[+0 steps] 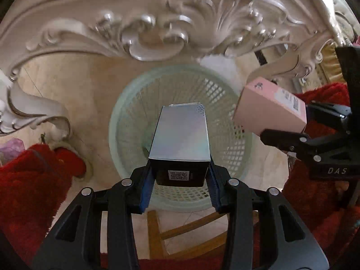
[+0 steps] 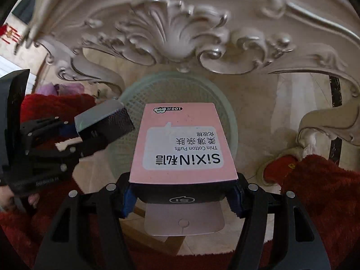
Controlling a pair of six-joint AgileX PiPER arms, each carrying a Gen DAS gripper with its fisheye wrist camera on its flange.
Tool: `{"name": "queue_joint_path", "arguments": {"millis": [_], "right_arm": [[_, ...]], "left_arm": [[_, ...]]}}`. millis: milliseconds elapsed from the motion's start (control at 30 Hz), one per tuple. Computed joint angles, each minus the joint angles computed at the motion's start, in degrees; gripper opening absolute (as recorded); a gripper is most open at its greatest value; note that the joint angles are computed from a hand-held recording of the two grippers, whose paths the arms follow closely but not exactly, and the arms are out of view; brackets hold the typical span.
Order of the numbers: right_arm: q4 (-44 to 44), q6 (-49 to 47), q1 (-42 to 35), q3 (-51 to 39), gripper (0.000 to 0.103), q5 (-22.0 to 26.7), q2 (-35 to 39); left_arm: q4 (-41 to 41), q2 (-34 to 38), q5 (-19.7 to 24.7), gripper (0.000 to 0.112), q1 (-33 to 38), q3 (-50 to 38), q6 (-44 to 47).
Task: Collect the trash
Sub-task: 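Carry both boxes over the wastebasket and open both tools to drop them, then grasp the red snack packet with the left tool while the right tool grasps the red plastic bag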
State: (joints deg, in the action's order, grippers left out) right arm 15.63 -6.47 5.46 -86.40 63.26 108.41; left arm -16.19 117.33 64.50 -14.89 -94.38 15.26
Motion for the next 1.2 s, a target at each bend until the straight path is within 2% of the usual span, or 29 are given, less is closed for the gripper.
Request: {"name": "queue_joint_path", "arguments": {"millis": [100,133,167,200,233,267,533,667,833,1000,1100,1200], "right_arm": [[0.50,-2.03,0.50,2.79,0.062,-1.59,-1.24],[0.55,-2.72,0.79,2.77,0.063,-1.54,-0.89],[0.60,-3.09,0.81,2.29,0.066,-0.70,-0.40],[0.17,-2.84,1.04,1.89,0.073,0.07,0.38],[-1.06,-1.94,1.46,1.61,0.076,0.53,0.95],[-2.13,-1.16,1.61,1.35,0.082,1.05,1.19],[-3.00,2.83,0.53,3.91,0.082,-0.43,-1.13],[-3.49,3.63,0.32,5.91,0.082,-1.46,-4.12],[-5.22,5.88,-0.59,10.96,0.082,-7.45,-14.62],[-3.63,5.71,-4.37,13.74,0.082,-15.54,-26.58],[-3.23,4.26,-6.93,9.17,0.082,-19.66,-28.81],[-0.62,0.52,-9.81,0.74,0.082,-22.22,-24.93]], "left_arm": [[0.89,1.47,0.70,0.042,-0.26,-0.82,-1.79],[2.89,1.84,1.12,0.046,-0.74,-1.42,-3.59],[6.49,2.78,1.65,0.056,-2.07,-2.37,-6.91],[9.37,3.46,2.01,0.086,-2.99,-2.80,-9.13],[10.21,3.61,1.55,0.097,-3.29,-2.42,-9.64],[9.40,3.69,1.53,0.097,-3.08,-2.17,-8.90],[6.25,1.52,0.10,0.097,-1.73,0.35,-7.05],[4.82,-1.51,-2.65,0.097,-0.94,3.73,-6.17],[4.73,-9.10,-8.01,0.097,-0.61,8.61,-4.94],[13.25,-22.91,-19.29,0.097,-1.96,15.55,-9.33],[14.61,-27.39,-22.33,0.097,-0.96,13.66,-9.19],[9.20,-25.08,-22.36,0.097,3.05,2.69,-5.85]]}}
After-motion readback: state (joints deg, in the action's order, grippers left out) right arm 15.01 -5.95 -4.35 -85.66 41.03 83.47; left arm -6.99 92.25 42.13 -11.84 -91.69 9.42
